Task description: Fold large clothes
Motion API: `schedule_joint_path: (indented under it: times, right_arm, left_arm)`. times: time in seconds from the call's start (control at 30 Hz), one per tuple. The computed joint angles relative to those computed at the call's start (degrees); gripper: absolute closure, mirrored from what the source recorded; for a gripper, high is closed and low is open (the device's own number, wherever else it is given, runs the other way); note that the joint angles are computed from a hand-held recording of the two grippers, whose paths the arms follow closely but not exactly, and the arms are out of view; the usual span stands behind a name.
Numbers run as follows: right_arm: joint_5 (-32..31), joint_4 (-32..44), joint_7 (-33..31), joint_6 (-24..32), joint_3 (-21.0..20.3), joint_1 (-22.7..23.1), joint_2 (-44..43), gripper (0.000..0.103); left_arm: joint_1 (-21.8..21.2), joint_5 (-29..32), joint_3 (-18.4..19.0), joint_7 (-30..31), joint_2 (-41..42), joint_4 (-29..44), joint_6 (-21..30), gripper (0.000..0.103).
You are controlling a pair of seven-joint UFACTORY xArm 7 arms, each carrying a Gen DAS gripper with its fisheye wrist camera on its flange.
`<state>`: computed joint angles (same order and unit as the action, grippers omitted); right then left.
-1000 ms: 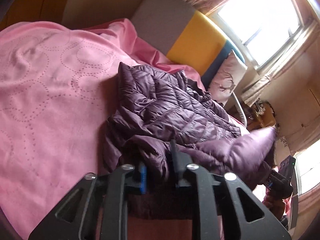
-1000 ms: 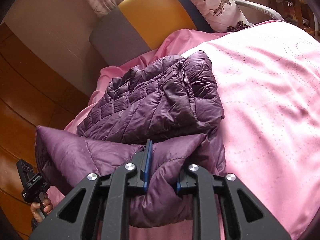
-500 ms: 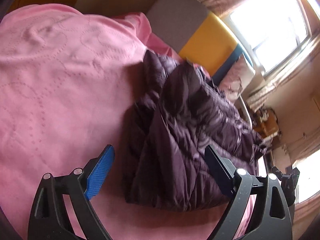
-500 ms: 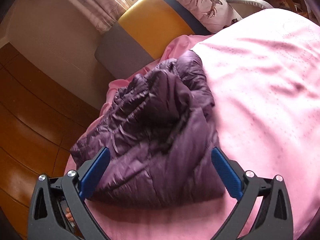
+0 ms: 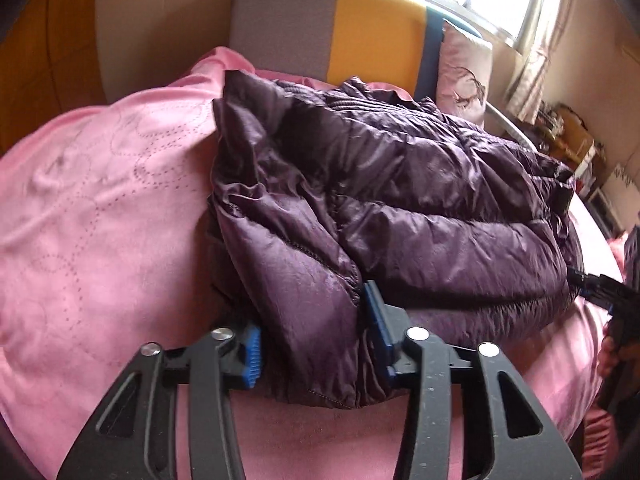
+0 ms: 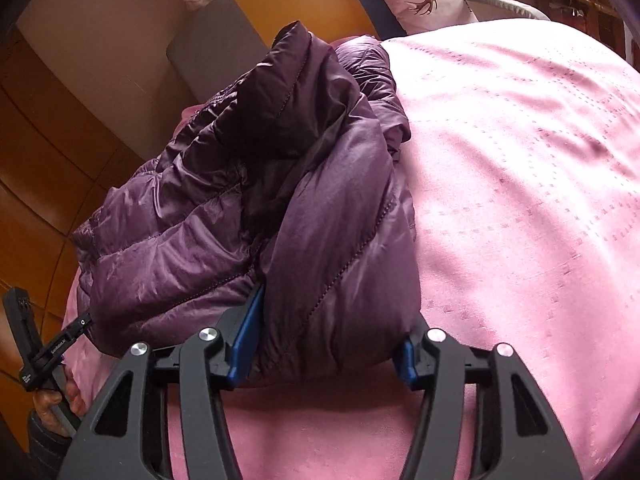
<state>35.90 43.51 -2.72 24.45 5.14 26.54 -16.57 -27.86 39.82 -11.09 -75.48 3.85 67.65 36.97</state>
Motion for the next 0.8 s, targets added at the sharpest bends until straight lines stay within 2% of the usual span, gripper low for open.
schedule_joint_path:
  times: [0.23, 0.33, 0.5, 0.57, 0.8]
  right_arm:
    - [-2.81, -0.37, 1.87, 0.04, 1.02, -0.37, -0.41, 0.057]
    - [-3.92, -0.1, 4.11, -0.57, 1.97, -0.02, 0.0, 0.058]
    - [-4.1, -0.03, 4.02, -0.25, 1.15, 0.48, -0.06, 0.061]
    - [-3.88, -0.07, 3.52, 0.04, 0.77, 0.6, -0.28, 0.062]
    - [-3.37, -0.3, 2.66, -0.19, 0.67, 0.59, -0.06, 0.066]
  left_arm:
    - [-1.23, 2.36, -0.23, 0.37, 1.04, 1.95, 2.24, 0.079]
    - [-1.54, 2.97, -0.18, -0.03, 0.62, 1.4, 2.32, 0.08]
    - [-1.69, 3.36, -0.35, -0.53, 0.35, 1.07, 2.22, 0.08]
    - [-1.71, 3.33, -0.48, -0.5, 0.13, 0.8, 2.02, 0.085]
    - [-1.79, 4.0, -1.09, -1.5, -0.94, -0.51, 1.62, 0.085]
